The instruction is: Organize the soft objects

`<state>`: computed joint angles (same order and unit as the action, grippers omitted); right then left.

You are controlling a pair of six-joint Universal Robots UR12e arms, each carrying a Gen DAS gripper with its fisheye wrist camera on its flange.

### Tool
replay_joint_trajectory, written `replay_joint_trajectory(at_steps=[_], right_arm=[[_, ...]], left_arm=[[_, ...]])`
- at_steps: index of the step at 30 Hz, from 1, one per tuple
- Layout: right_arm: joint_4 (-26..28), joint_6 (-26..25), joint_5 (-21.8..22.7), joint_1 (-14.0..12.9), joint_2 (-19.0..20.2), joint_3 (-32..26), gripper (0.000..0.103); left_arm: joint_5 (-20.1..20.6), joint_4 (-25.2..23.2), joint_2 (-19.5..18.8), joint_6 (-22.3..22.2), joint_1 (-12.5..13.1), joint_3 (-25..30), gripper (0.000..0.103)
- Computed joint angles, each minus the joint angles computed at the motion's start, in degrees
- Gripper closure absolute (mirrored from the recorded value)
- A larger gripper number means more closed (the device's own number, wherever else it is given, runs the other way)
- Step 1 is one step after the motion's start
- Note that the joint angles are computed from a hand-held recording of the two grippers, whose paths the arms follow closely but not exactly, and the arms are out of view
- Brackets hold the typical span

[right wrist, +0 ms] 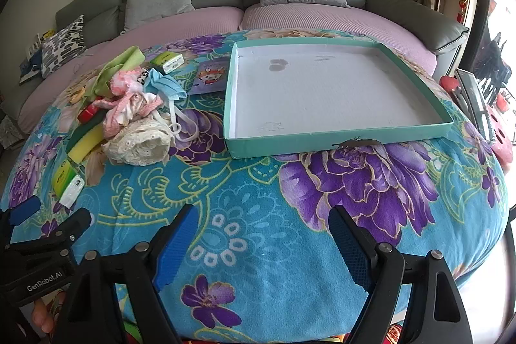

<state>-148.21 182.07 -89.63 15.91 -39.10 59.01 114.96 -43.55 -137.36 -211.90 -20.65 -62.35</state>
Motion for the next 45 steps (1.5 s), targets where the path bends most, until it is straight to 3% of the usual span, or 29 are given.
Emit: replay_joint_trajectory(at_steps=[45], right_arm=[[0.4, 0.2, 0.0, 0.0, 0.0, -0.1, 0.018]], left_arm=[[0.2, -1.2, -0.3, 0.0, -0.1, 0.5, 0.000]])
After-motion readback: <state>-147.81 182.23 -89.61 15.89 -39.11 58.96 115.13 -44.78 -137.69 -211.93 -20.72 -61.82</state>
